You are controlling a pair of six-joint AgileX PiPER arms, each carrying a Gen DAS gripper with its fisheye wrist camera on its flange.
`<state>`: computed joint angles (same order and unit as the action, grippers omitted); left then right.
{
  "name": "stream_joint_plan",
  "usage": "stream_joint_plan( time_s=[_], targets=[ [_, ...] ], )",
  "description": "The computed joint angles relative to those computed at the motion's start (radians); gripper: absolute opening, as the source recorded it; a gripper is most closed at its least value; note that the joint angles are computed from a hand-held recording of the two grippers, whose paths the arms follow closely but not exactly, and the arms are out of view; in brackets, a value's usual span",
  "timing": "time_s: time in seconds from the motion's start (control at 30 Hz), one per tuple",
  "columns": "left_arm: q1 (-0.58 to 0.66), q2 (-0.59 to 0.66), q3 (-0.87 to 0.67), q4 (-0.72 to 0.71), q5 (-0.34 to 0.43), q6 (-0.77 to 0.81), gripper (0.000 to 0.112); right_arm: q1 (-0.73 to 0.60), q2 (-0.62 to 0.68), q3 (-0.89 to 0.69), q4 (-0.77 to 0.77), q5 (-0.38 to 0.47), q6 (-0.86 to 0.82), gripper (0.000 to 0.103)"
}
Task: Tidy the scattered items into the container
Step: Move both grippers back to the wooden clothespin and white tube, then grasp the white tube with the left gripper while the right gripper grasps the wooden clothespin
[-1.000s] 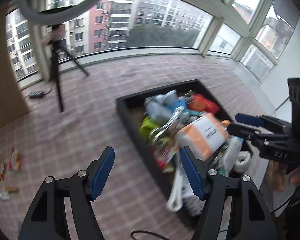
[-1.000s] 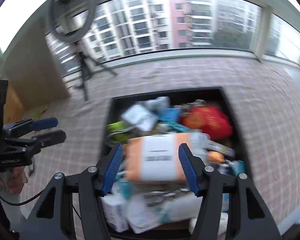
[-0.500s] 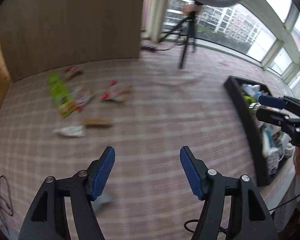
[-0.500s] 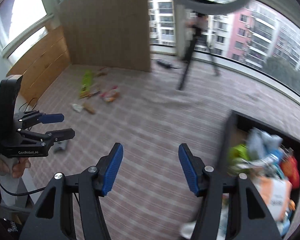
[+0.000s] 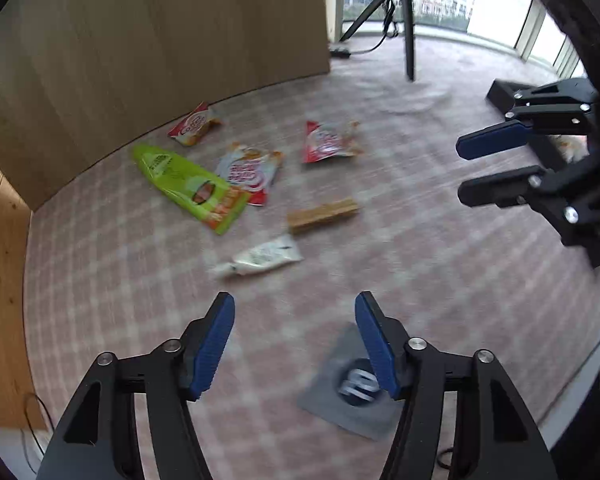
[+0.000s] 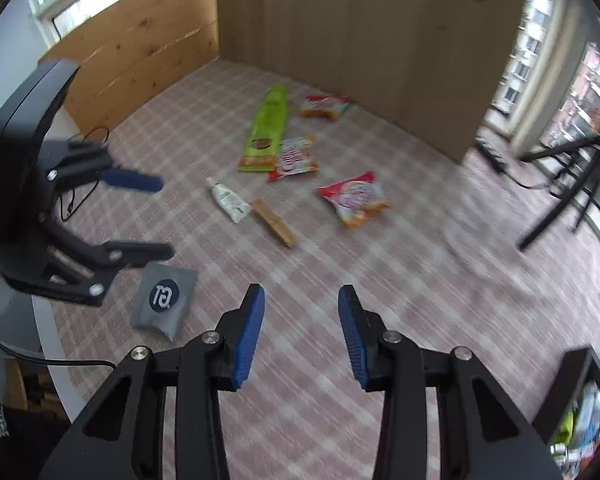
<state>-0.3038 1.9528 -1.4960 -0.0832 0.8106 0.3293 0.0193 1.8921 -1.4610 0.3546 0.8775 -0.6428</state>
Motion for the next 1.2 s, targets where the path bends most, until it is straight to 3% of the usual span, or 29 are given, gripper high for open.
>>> stream_joint_plan(
  time_s=[0.4, 0.67, 0.83, 1.0, 1.07, 1.2],
  targets=[
    [0.058, 0.258, -0.295, -0.043, 0.126, 0.235, 0.057, 0.093, 0.268, -0.307, -0.039, 0.104, 0.0, 0.036],
    [0.086, 0.294, -0.318, -0.121, 0.143, 0.298, 0.054, 0.112, 0.353, -0.392, -0.048, 0.13, 0.002, 0.036],
    [0.089, 0.253, -0.243, -0.159, 0.103, 0.345, 0.038, 0.126, 0.37, -0.396, -0.054, 0.128, 0.007, 0.036],
    [0.094, 0.209, -0.16, -0.179, 0.054, 0.36, 0.036, 0.132, 0.376, -0.392, -0.057, 0.128, 0.042, 0.035],
    [0.09, 0.197, -0.14, -0.163, 0.04, 0.331, 0.03, 0.129, 0.378, -0.401, -0.063, 0.137, 0.079, 0.023],
    [0.069, 0.156, -0.068, -0.122, -0.025, 0.281, 0.021, 0.129, 0.372, -0.394, -0.069, 0.141, 0.119, 0.012]
  ],
)
